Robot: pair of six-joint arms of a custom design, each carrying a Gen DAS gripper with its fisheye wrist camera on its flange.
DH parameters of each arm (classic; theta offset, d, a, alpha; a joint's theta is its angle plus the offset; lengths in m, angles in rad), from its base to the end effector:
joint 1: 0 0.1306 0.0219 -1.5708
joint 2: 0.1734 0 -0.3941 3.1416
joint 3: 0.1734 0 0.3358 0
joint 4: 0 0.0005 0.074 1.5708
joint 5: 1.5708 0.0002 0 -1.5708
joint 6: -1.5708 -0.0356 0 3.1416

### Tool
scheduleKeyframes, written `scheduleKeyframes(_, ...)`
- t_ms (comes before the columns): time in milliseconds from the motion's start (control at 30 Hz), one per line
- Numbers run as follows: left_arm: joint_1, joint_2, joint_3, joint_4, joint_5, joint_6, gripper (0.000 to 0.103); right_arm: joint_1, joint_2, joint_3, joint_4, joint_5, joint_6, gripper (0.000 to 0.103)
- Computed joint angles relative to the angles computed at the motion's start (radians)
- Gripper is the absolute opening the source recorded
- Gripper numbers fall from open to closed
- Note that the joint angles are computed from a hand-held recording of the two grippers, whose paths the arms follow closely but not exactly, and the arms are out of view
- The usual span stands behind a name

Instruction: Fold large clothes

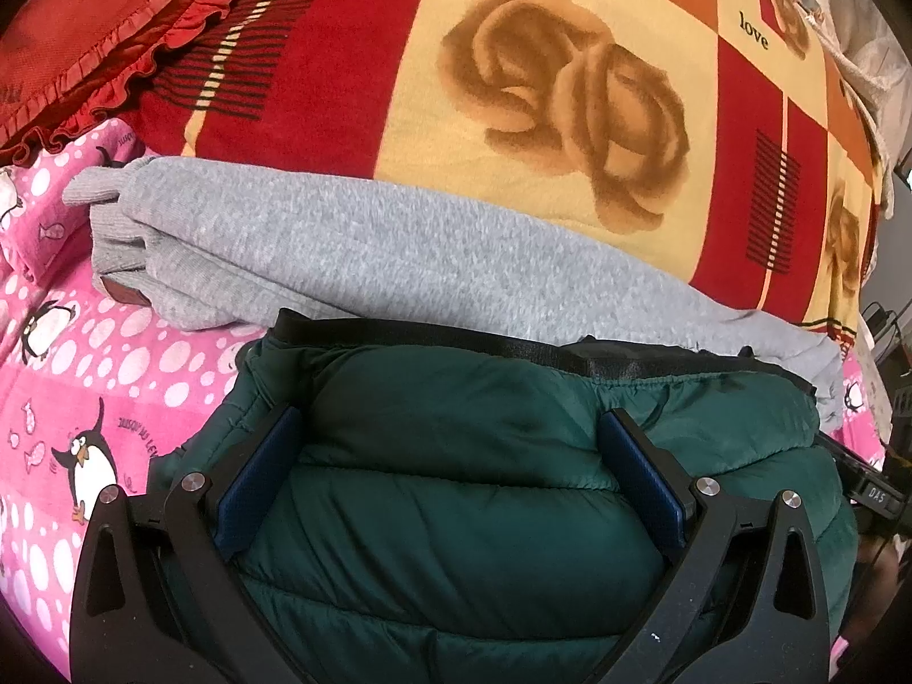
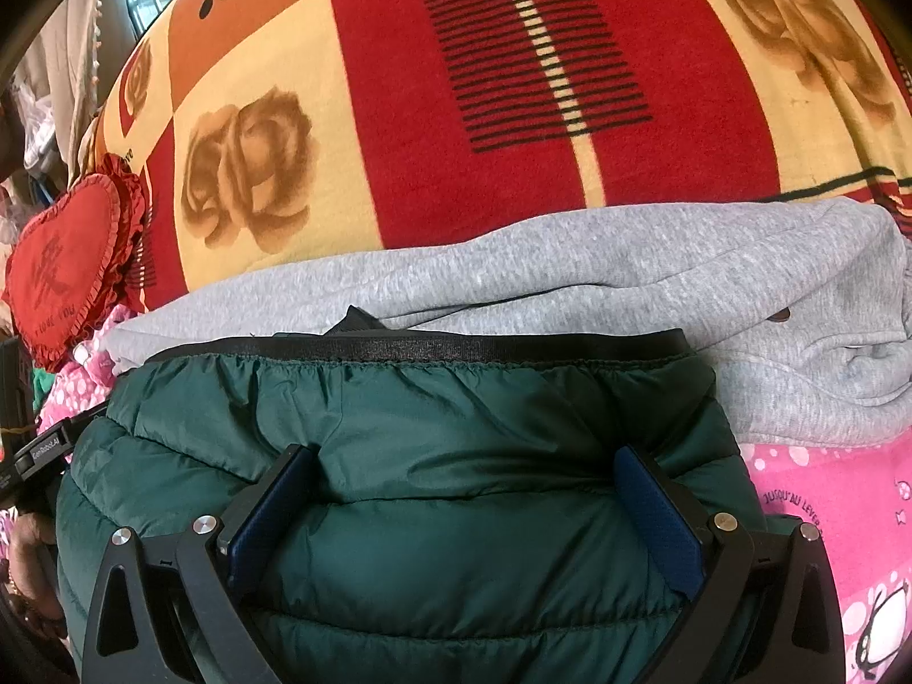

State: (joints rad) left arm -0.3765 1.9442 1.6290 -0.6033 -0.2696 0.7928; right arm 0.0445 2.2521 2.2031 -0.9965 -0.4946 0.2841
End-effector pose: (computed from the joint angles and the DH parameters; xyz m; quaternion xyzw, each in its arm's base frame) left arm 0.5721 -0.2165 0.2769 -0.2361 0.9095 -0.0691 0.3350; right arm 0.7058 0.0478 0.2816 -0.2158 0.9133 0.2046 0.2782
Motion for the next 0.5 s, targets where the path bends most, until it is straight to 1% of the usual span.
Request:
scheduleKeyframes(67, 0.000, 0.003, 0.011, -0.016, 0.001, 0.000, 0.103, 0.001, -0.004, -0.004, 0.002, 0.012, 0.000, 0.103)
scheduleKeyframes(100, 0.001, 0.010, 0.034, -0.049, 0.002, 0.001, 0.103, 0.002, -0.009, -0.012, 0.012, 0.020, -0.001, 0.103)
scheduleKeyframes(133, 0.002, 0.026, 0.081, -0.116, 0.008, -0.003, 0.103, 0.004, -0.006, 0.000, -0.005, 0.033, -0.002, 0.103)
scheduleKeyframes(200, 0.003, 0.051, 0.176, -0.253, 0.013, -0.017, 0.102, 0.013, 0.021, 0.093, -0.118, 0.093, 0.009, 0.103)
scheduleKeyframes(233, -0.002, 0.039, 0.189, -0.275, -0.004, -0.028, 0.102, 0.015, 0.021, 0.120, -0.160, 0.119, 0.014, 0.103)
scheduleKeyframes(267, -0.009, 0.004, 0.165, -0.247, -0.020, -0.040, 0.102, 0.012, -0.001, 0.105, -0.159, 0.124, 0.015, 0.102)
scheduleKeyframes(333, -0.022, -0.083, 0.082, -0.159, -0.024, -0.075, 0.102, -0.002, -0.084, 0.010, -0.105, 0.090, 0.028, 0.102)
scheduleKeyframes(367, -0.031, -0.125, 0.039, -0.130, -0.030, -0.092, 0.102, -0.011, -0.130, -0.042, -0.086, 0.071, 0.042, 0.102)
scheduleKeyframes(400, -0.038, -0.154, 0.009, -0.120, -0.037, -0.103, 0.102, -0.016, -0.163, -0.079, -0.079, 0.057, 0.057, 0.102)
scheduleKeyframes(433, -0.049, -0.192, -0.035, -0.119, -0.050, -0.111, 0.102, -0.023, -0.216, -0.147, -0.058, 0.040, 0.084, 0.102)
scheduleKeyframes(500, -0.067, -0.248, -0.118, -0.120, -0.075, -0.110, 0.102, -0.032, -0.315, -0.291, 0.006, 0.015, 0.120, 0.102)
